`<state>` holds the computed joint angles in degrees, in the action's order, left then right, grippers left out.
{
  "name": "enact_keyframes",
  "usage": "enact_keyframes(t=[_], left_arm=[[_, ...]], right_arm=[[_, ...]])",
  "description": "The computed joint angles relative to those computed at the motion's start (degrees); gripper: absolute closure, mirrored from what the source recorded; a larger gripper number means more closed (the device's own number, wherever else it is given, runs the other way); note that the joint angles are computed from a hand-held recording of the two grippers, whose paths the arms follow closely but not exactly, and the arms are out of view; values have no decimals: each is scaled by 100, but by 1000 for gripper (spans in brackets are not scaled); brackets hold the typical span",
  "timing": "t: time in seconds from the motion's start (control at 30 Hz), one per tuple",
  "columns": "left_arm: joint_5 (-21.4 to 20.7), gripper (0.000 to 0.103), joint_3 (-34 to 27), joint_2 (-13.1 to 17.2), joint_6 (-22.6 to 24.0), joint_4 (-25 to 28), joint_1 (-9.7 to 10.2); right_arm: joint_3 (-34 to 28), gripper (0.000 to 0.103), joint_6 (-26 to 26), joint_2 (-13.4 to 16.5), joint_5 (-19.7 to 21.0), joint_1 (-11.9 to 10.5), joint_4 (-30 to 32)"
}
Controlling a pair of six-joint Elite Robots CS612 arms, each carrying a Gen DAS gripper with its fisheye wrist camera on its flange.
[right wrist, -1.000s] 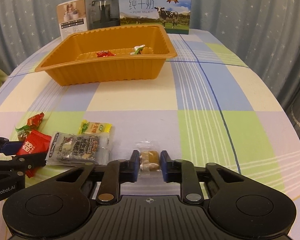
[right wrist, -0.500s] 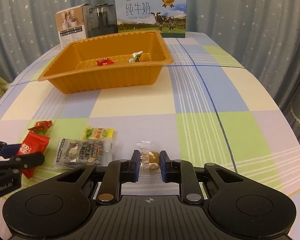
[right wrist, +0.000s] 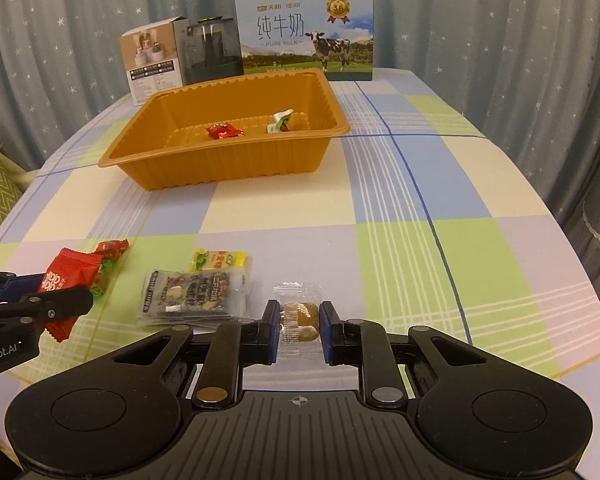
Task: Organize snacks
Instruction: 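Carry the red candy and clear packet over the orange tray and open both tools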
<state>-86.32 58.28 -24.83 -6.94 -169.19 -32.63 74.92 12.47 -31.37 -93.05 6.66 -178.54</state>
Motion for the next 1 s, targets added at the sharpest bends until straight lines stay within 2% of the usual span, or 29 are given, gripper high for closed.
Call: enact_keyframes(t=[0.23,0.43,0.63,0.77,1.0], left_arm=[[-91,80,-187,52,-99,-14,35],[-129,80,-725,248,-59,66,78],[-211,80,-1597,589,-108,427,151],[-105,80,-2212,856,16,703,175],[-128,80,-3550,1470,33,1441,238]], right_arm=[[-107,82,14,-13,78,-9,-39],[-516,82,-19,107,201,-41,-32],[-1118,82,-93,323,309,-93,116],[-1546,82,-140,487,363,-130,288],[-2286,82,-185,787,481,-185,653]])
